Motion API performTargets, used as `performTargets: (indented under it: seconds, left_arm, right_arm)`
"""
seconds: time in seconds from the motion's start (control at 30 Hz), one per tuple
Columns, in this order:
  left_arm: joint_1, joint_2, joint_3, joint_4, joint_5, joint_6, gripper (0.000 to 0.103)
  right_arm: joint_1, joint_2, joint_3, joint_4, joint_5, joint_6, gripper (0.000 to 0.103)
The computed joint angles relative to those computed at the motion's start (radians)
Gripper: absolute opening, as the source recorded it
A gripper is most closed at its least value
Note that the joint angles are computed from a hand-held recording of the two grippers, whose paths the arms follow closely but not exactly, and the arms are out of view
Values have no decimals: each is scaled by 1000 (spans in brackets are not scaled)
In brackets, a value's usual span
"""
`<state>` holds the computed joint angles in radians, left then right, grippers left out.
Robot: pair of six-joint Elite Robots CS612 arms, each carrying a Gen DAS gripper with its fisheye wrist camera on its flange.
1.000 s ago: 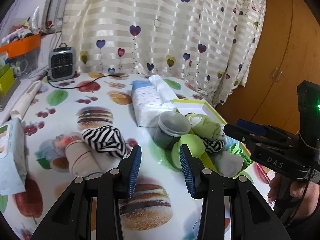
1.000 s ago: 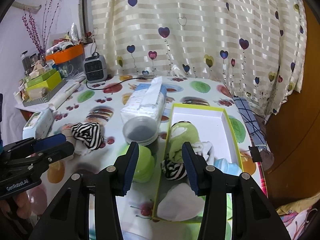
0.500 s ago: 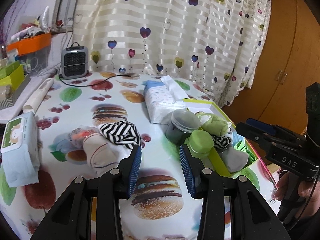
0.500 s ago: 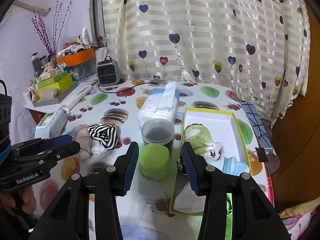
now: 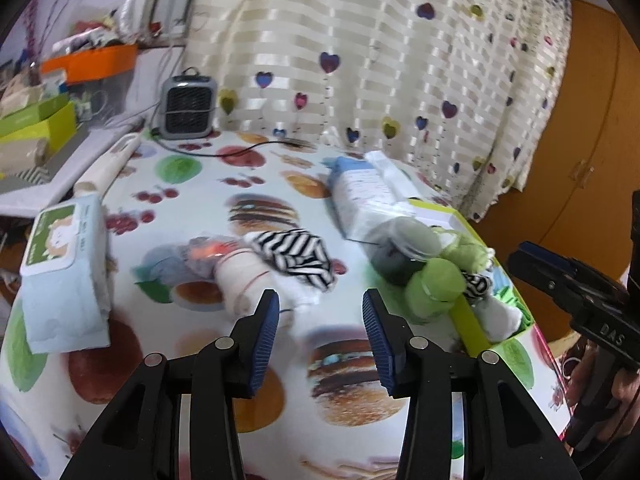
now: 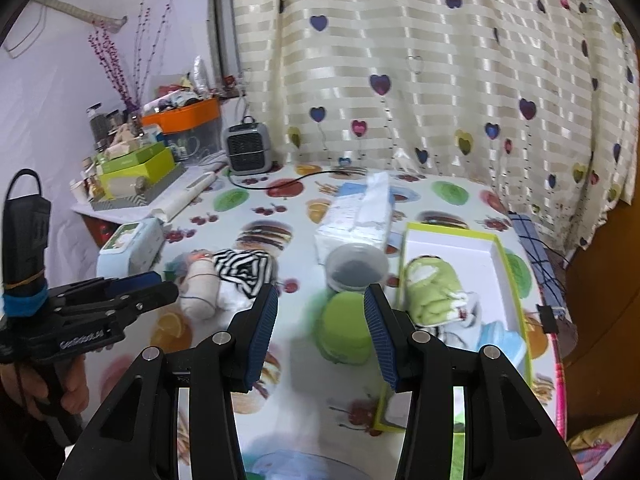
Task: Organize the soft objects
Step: 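Move both grippers back from the box to the remaining socks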
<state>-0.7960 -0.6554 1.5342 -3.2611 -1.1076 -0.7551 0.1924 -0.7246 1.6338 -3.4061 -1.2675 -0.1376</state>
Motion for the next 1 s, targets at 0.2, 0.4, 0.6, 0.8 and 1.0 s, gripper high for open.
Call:
performTargets:
  seconds: [0.2, 0.4, 0.6, 0.8, 1.0]
  left_arm:
    - [9, -5, 20, 1, 10, -33, 48]
    - [23, 6, 9, 31, -10, -66, 48]
    - [37, 20, -7, 55, -29, -96, 48]
    - [47, 26, -8, 53, -34, -104, 48]
    - [58, 30, -11, 55, -44, -109, 49]
  right_arm:
    - [8, 10, -14, 29, 47, -34, 56]
    - [12, 16, -24, 40, 61, -43, 57]
    - [23, 29, -52, 80, 68, -56, 57]
    - [43, 60, -113, 156, 92, -84, 57]
    - [56, 109, -203, 262, 139, -93, 57]
